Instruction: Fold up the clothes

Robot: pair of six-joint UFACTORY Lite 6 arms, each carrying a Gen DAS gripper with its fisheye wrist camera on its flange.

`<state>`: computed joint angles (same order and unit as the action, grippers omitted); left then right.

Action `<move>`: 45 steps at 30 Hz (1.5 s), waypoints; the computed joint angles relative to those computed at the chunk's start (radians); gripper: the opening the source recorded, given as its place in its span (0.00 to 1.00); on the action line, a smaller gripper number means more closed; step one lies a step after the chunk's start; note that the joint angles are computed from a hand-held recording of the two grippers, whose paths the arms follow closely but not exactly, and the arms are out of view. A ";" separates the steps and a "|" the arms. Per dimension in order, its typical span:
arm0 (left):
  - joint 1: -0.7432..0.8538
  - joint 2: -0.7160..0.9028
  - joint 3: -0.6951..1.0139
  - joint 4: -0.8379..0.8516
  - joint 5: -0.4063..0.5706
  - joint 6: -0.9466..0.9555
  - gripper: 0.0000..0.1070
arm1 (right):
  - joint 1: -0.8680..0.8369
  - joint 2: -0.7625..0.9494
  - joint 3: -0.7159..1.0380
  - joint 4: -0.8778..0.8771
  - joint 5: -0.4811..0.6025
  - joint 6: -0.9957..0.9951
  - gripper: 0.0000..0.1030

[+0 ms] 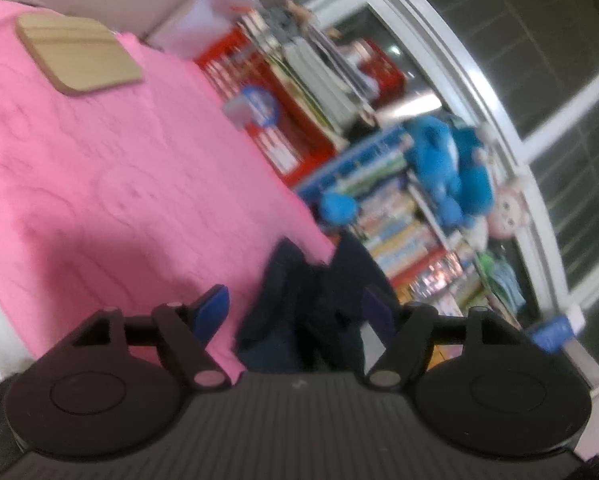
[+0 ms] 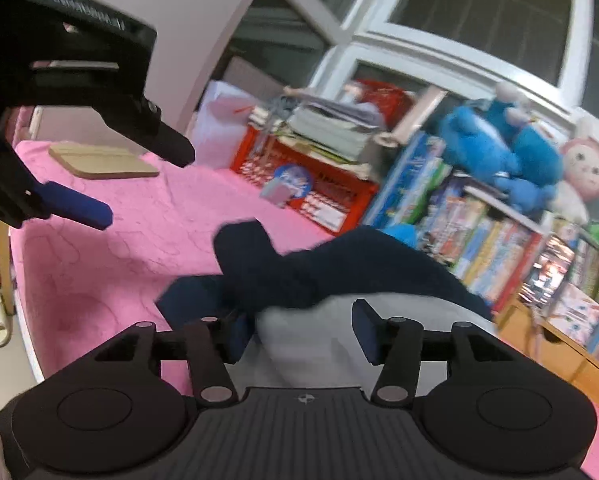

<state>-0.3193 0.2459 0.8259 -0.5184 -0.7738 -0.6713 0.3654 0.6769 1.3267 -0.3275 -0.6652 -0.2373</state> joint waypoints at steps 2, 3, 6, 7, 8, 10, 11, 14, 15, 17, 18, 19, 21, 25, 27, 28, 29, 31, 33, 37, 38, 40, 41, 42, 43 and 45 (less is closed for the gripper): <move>-0.007 0.018 0.031 0.042 0.019 0.001 0.70 | -0.036 -0.063 -0.101 0.005 -0.046 0.024 0.57; -0.012 0.027 0.048 0.055 0.033 0.006 0.71 | -0.051 -0.085 -0.139 0.019 -0.065 0.032 0.59; -0.022 0.070 0.113 0.091 0.101 0.004 0.72 | -0.107 -0.139 -0.272 0.046 -0.150 0.034 0.61; -0.026 0.084 0.130 0.106 0.113 -0.002 0.72 | -0.127 -0.152 -0.310 0.051 -0.177 0.038 0.61; -0.030 0.099 0.150 0.112 0.125 -0.004 0.72 | -0.147 -0.160 -0.336 0.054 -0.198 0.052 0.61; -0.033 0.129 0.186 0.135 0.144 -0.018 0.72 | -0.181 -0.169 -0.377 0.072 -0.233 0.085 0.63; -0.031 0.148 0.214 0.149 0.160 -0.024 0.73 | -0.196 -0.164 -0.376 0.075 -0.229 0.112 0.63; -0.016 0.215 0.316 0.206 0.230 -0.048 0.75 | -0.233 -0.137 -0.346 0.069 -0.184 0.197 0.63; -0.010 0.236 0.346 0.223 0.247 -0.055 0.76 | -0.243 -0.130 -0.334 0.062 -0.164 0.223 0.63; -0.003 0.298 0.425 0.200 0.274 -0.032 0.78 | -0.261 -0.113 -0.304 0.039 -0.130 0.287 0.63; 0.000 0.329 0.462 0.183 0.282 -0.018 0.78 | -0.266 -0.103 -0.286 0.027 -0.117 0.315 0.63; 0.003 0.361 0.507 0.145 0.301 0.005 0.78 | -0.269 -0.092 -0.266 0.014 -0.104 0.344 0.63; 0.001 0.404 0.559 0.082 0.280 0.050 0.78 | -0.268 -0.066 -0.219 -0.009 -0.069 0.391 0.62; -0.014 0.451 0.616 -0.006 0.230 0.121 0.78 | -0.255 -0.016 -0.121 -0.050 0.004 0.479 0.56; -0.015 0.484 0.664 -0.026 0.252 0.146 0.76 | -0.252 -0.002 -0.095 -0.057 0.018 0.500 0.47; -0.019 0.494 0.684 -0.078 0.265 0.202 0.69 | -0.252 0.000 -0.087 -0.053 0.022 0.495 0.44; -0.022 0.491 0.692 -0.165 0.269 0.297 0.44 | -0.251 0.002 -0.080 -0.048 0.026 0.489 0.36; -0.019 0.462 0.656 -0.244 0.230 0.378 0.22 | -0.255 0.003 -0.070 -0.047 0.027 0.467 0.26; -0.005 0.406 0.568 -0.233 0.163 0.350 0.18 | -0.260 0.002 -0.067 -0.047 0.019 0.428 0.24; 0.004 0.328 0.443 -0.348 0.075 0.448 0.16 | -0.237 -0.004 -0.107 0.033 -0.075 0.217 0.23; -0.004 0.322 0.429 -0.444 0.042 0.539 0.12 | -0.232 -0.004 -0.115 0.050 -0.097 0.175 0.23; -0.005 0.288 0.371 -0.539 -0.017 0.653 0.12 | -0.235 0.002 -0.104 0.053 -0.092 0.158 0.23; -0.015 0.264 0.335 -0.567 -0.050 0.732 0.13 | -0.243 0.006 -0.093 0.030 -0.079 0.185 0.23; -0.033 0.238 0.303 -0.580 -0.088 0.836 0.15 | -0.254 0.011 -0.084 -0.004 -0.077 0.215 0.23; -0.060 0.224 0.282 -0.576 -0.127 0.941 0.20 | -0.263 0.016 -0.077 -0.035 -0.078 0.241 0.23; -0.123 0.197 0.252 -0.553 -0.181 1.150 0.46 | -0.268 0.024 -0.070 -0.061 -0.088 0.250 0.23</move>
<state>-0.4419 0.4428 1.0783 -1.0711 -0.9553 0.4791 0.0979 0.7008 1.2564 -0.3882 -0.7530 0.0131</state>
